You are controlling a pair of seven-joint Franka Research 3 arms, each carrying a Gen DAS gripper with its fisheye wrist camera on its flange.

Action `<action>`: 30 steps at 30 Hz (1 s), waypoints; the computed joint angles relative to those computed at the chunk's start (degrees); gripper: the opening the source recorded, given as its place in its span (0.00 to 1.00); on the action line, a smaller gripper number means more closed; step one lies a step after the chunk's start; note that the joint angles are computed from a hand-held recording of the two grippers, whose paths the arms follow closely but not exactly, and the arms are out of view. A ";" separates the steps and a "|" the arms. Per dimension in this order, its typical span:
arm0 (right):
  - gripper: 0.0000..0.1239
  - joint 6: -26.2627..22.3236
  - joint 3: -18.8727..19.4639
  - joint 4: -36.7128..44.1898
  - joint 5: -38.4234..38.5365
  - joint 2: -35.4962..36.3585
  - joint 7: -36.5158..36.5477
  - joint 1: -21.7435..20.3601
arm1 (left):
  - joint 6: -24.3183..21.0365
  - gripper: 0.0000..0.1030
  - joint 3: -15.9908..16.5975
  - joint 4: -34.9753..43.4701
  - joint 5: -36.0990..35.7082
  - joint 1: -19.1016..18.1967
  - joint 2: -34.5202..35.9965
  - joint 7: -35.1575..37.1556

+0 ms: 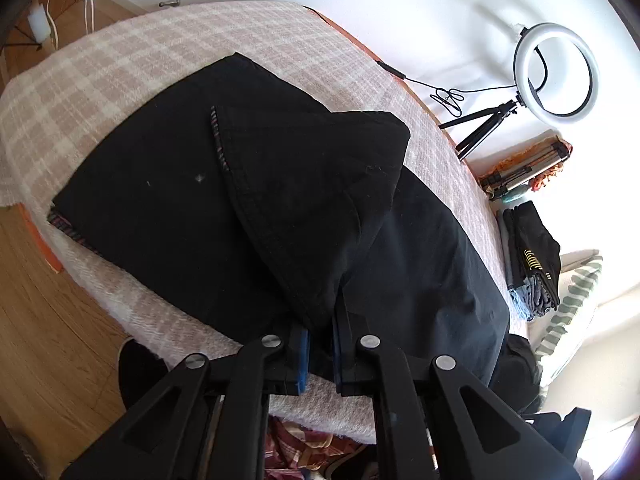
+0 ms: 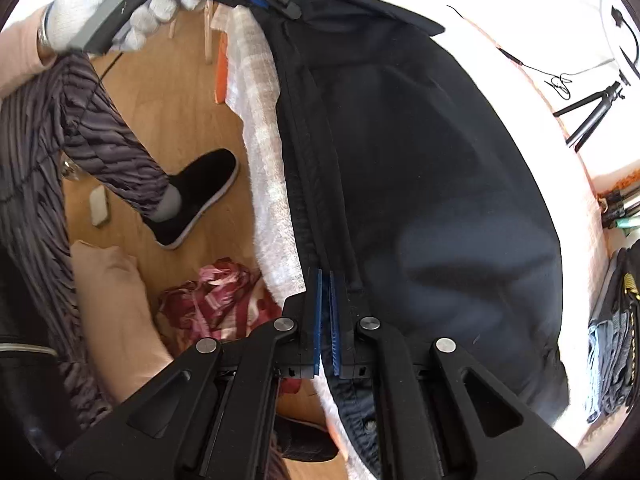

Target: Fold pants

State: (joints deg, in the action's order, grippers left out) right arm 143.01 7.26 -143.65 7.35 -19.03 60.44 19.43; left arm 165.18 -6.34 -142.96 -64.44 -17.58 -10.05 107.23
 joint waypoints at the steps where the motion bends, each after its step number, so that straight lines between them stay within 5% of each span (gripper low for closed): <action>1: 0.04 -0.78 -0.72 0.54 1.35 -0.30 -0.30 0.21 | -0.46 0.09 -0.54 -0.44 3.76 0.76 -0.71 -2.55; 6: 0.39 -0.60 -4.33 6.98 12.45 2.02 -2.39 0.67 | 0.68 0.20 -1.12 -3.08 20.47 2.76 -3.73 -12.07; 10: 0.54 -1.21 -5.31 18.04 22.18 11.22 -3.06 0.71 | 1.52 0.25 1.89 -2.72 23.03 1.17 -2.90 -13.77; 14: 0.56 0.05 -3.16 29.15 22.83 21.89 0.32 -0.17 | -0.50 0.25 3.28 0.15 24.95 1.38 0.15 -15.17; 18: 0.58 -1.59 -1.72 41.75 22.75 33.15 5.60 -0.70 | 0.71 0.47 1.64 1.77 31.93 5.34 2.16 -20.90; 20: 0.59 -3.93 -1.51 48.65 21.17 38.92 9.20 -0.71 | 1.64 0.48 0.80 2.17 37.86 7.62 2.85 -26.37; 28: 0.59 -11.28 -1.71 72.07 14.18 56.51 19.39 0.06 | 0.47 0.48 1.51 6.67 28.56 8.48 7.41 -18.81; 30: 0.59 -12.79 -1.76 75.91 12.89 59.18 20.37 0.02 | 0.55 0.48 0.30 7.87 32.88 9.68 8.65 -21.57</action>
